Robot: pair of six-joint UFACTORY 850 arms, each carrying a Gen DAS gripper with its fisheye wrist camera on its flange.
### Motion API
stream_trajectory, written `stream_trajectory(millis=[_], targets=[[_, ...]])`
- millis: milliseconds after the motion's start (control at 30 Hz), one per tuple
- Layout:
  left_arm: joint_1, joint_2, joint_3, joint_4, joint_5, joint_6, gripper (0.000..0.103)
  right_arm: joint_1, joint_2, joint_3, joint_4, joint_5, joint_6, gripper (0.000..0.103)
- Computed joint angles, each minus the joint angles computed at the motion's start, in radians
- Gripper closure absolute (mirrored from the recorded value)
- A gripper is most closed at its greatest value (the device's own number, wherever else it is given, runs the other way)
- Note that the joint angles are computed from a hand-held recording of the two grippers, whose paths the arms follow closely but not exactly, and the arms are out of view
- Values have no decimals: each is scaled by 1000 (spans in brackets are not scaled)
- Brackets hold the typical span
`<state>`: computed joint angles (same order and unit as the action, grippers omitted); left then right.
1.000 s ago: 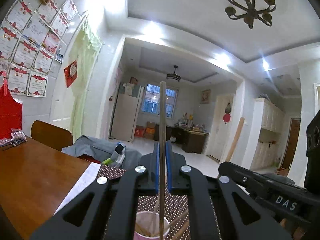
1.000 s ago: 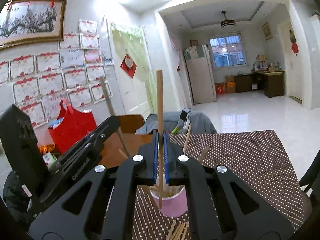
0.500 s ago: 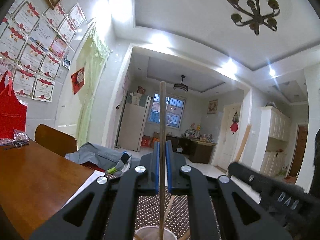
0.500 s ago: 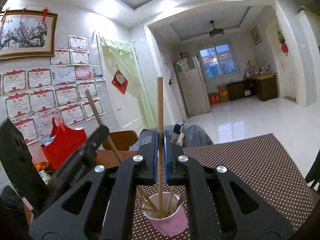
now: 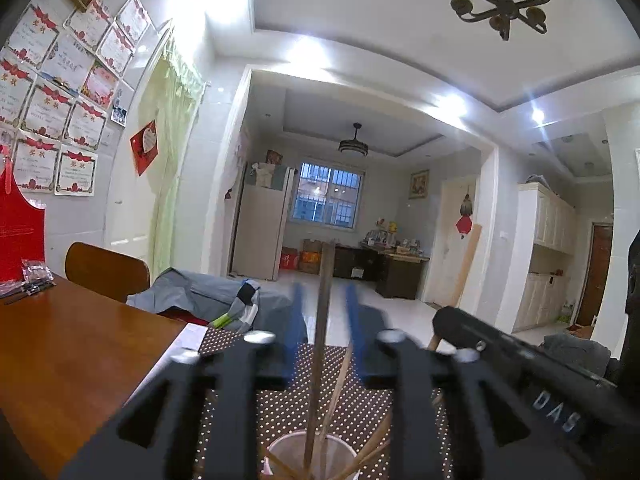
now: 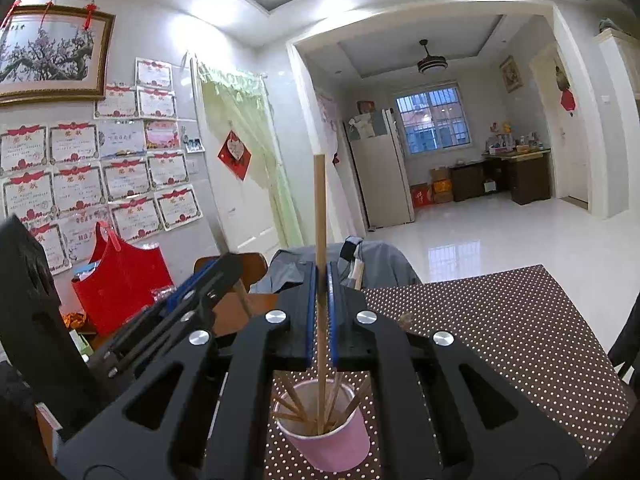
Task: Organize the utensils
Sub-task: 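Raise the left tool's stick over the pink cup while the right tool raises its stick, then lower the left tool's stick into the pink cup and open while the right tool releases its stick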
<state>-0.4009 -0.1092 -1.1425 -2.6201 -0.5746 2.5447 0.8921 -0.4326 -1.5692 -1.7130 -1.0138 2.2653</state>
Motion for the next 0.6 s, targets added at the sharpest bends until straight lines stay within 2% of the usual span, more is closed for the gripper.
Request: stream_trajectory(millis=[133,233,300,467,600], targets=[[-3,13,-6,21,70,0,75,1,-6,-12,24,18,-21,97],[-1,20,-16,71,140,-43,68,3,-4,-14,39,24,-35,97],[4,25,-20,123,175,-87,68,4,-3,-14,44,22,-37,97],[16,31,-21,193,209,-143,67,0,-2,-12,63,35,-45,97],[22,29,-28,191,231,-128,67,-4,-11,-25,83,49,-66,97]])
